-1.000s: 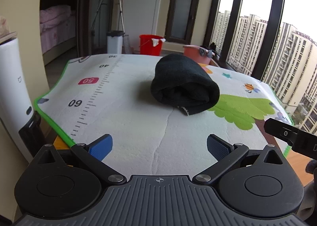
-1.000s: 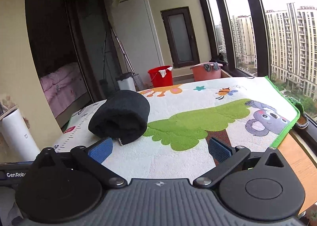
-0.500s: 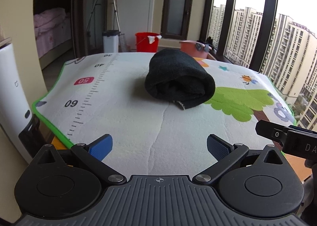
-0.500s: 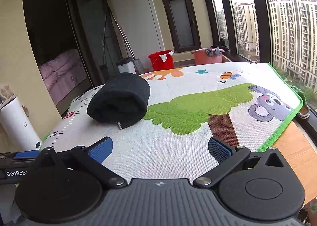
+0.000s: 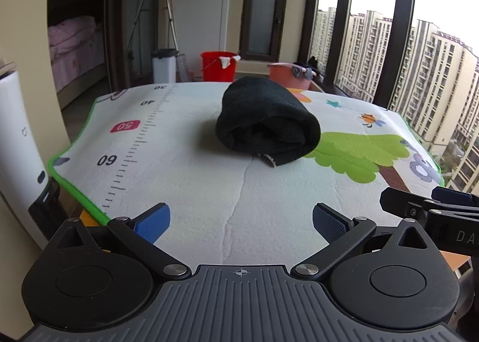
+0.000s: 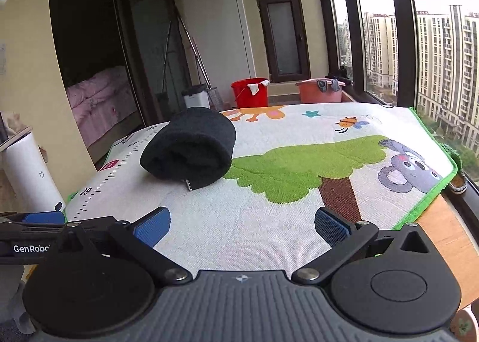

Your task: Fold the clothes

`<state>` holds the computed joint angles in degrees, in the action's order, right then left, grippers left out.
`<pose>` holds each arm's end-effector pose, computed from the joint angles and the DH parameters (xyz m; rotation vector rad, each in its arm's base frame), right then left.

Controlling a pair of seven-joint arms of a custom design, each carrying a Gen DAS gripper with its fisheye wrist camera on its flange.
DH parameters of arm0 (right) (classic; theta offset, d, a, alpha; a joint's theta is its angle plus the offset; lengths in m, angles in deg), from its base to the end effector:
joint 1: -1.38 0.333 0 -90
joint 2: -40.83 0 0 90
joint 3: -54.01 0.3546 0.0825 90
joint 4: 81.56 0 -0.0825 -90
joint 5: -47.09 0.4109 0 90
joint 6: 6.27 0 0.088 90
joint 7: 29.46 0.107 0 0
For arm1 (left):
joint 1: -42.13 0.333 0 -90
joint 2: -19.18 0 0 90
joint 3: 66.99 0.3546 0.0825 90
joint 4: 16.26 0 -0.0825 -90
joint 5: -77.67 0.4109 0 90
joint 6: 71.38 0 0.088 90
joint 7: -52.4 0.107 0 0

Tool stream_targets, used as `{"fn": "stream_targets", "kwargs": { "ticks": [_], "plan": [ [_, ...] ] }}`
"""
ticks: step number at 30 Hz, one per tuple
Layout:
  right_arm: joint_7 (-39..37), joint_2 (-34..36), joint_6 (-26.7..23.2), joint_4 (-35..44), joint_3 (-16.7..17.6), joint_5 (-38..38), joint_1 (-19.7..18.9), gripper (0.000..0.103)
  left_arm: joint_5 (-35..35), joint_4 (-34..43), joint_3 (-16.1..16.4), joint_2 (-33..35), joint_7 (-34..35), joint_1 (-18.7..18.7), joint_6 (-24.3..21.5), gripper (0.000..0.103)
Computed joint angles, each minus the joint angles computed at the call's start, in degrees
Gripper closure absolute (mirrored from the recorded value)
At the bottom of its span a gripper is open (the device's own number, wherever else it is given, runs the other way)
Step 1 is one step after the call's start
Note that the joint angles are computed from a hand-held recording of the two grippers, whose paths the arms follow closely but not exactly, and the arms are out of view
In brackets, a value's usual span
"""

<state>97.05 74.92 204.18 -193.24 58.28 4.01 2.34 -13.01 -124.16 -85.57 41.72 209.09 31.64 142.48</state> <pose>0.6627 0.1425 0.3058 -1.7035 1.2652 -0.5066 0.6023 -0.1574 0.3926 -1.8608 1.4158 -0.8031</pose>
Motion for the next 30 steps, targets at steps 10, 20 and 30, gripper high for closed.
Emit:
{"fn": "stream_targets", "kwargs": {
  "ticks": [10, 20, 30],
  "plan": [
    [4.11, 1.08, -1.73, 1.69, 2.26, -5.66, -2.62, 0.0, -0.02, -0.23, 0.38, 0.2, -1.27, -0.04, 0.11, 0.0],
    [5.64, 1.22, -2.22, 2.12, 2.45, -7.1, -2.97, 0.0, -1.07, 0.22, -0.23, 0.51, 0.76, 0.33, 0.82, 0.0],
    [8.19, 1.53, -3.36, 3.0, 3.5, -10.3, -4.06, 0.0, -2.48, 0.35, -1.15, 0.47, 1.82, 1.41, 0.06, 0.0]
  ]
}}
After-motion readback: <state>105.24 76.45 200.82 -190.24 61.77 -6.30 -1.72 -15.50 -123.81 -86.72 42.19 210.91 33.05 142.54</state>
